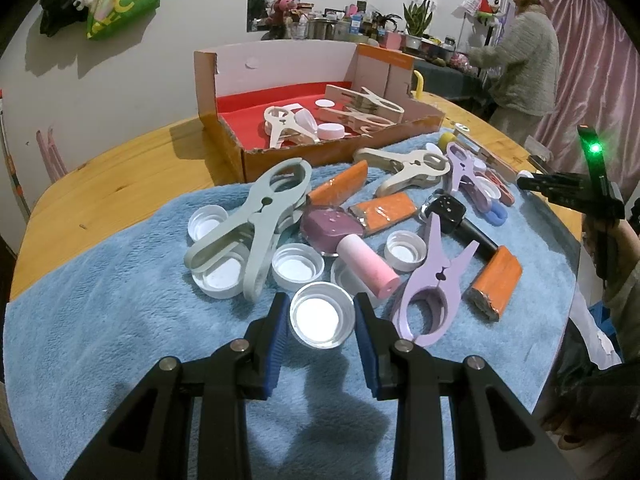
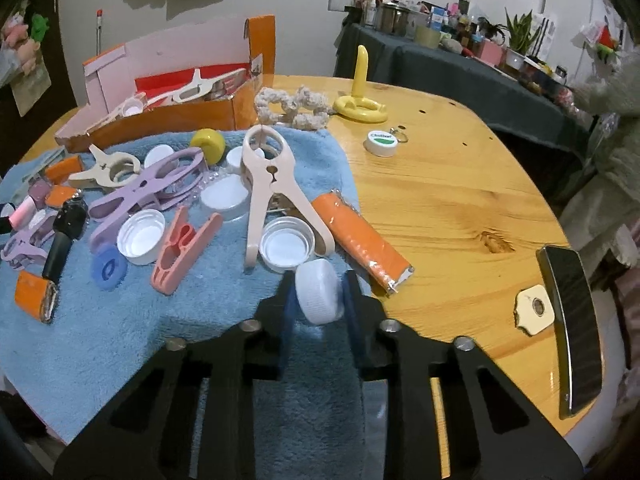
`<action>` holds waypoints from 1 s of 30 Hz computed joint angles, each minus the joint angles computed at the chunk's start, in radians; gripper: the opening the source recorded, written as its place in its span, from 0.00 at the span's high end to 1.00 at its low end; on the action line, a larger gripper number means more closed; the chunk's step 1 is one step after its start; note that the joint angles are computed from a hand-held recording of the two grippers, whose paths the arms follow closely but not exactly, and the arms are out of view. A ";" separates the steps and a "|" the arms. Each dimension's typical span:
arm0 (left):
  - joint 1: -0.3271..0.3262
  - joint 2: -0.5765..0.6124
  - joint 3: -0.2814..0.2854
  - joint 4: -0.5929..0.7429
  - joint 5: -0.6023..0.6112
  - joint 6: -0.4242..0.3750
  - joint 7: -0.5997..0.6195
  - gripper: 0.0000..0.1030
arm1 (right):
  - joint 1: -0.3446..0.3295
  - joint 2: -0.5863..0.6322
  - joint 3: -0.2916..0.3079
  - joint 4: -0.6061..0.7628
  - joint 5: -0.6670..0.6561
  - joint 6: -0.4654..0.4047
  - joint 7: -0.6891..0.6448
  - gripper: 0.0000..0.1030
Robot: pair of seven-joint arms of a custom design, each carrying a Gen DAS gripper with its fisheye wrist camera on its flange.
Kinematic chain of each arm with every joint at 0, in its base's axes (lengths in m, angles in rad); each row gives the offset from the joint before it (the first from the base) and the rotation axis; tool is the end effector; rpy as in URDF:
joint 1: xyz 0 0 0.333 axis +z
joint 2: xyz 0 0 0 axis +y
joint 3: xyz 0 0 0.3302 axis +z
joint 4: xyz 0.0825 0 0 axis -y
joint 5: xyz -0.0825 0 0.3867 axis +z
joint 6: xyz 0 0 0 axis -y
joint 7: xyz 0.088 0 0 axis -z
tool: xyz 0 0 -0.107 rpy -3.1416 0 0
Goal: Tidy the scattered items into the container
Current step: 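Close the right gripper on the white cap while the left gripper grasps another white cap, then carry both white caps with both grippers over the red-lined box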
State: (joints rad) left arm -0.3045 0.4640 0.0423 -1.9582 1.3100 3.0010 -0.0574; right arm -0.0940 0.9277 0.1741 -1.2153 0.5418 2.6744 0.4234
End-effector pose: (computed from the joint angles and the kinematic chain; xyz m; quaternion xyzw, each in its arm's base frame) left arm 0.5900 -0.2323 0.2771 -0.6954 0.6319 -0.2604 0.2221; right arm 0.8117 0.0009 0.2779 -0.8506 0.3981 -0.1838 0.2903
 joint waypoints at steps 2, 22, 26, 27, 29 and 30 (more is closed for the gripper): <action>0.000 0.000 0.000 0.000 -0.003 0.000 -0.001 0.66 | 0.014 0.005 -0.017 0.004 -0.010 0.015 0.020 0.89; -0.003 -0.028 -0.011 0.010 0.005 -0.031 -0.030 0.66 | -0.066 -0.128 0.125 -0.160 0.152 0.065 -0.225 0.89; 0.003 -0.042 -0.028 0.021 -0.020 -0.058 -0.005 0.66 | -0.071 -0.172 0.149 -0.197 0.227 0.035 -0.316 0.89; 0.003 -0.043 -0.031 0.026 -0.027 -0.064 0.003 0.66 | -0.068 -0.181 0.150 -0.206 0.246 0.030 -0.336 0.89; -0.001 -0.048 -0.034 0.039 -0.028 -0.080 0.010 0.66 | -0.059 -0.197 0.149 -0.211 0.278 0.008 -0.369 0.89; -0.001 -0.050 -0.039 0.046 -0.036 -0.090 0.021 0.66 | -0.056 -0.203 0.148 -0.208 0.294 -0.008 -0.384 0.89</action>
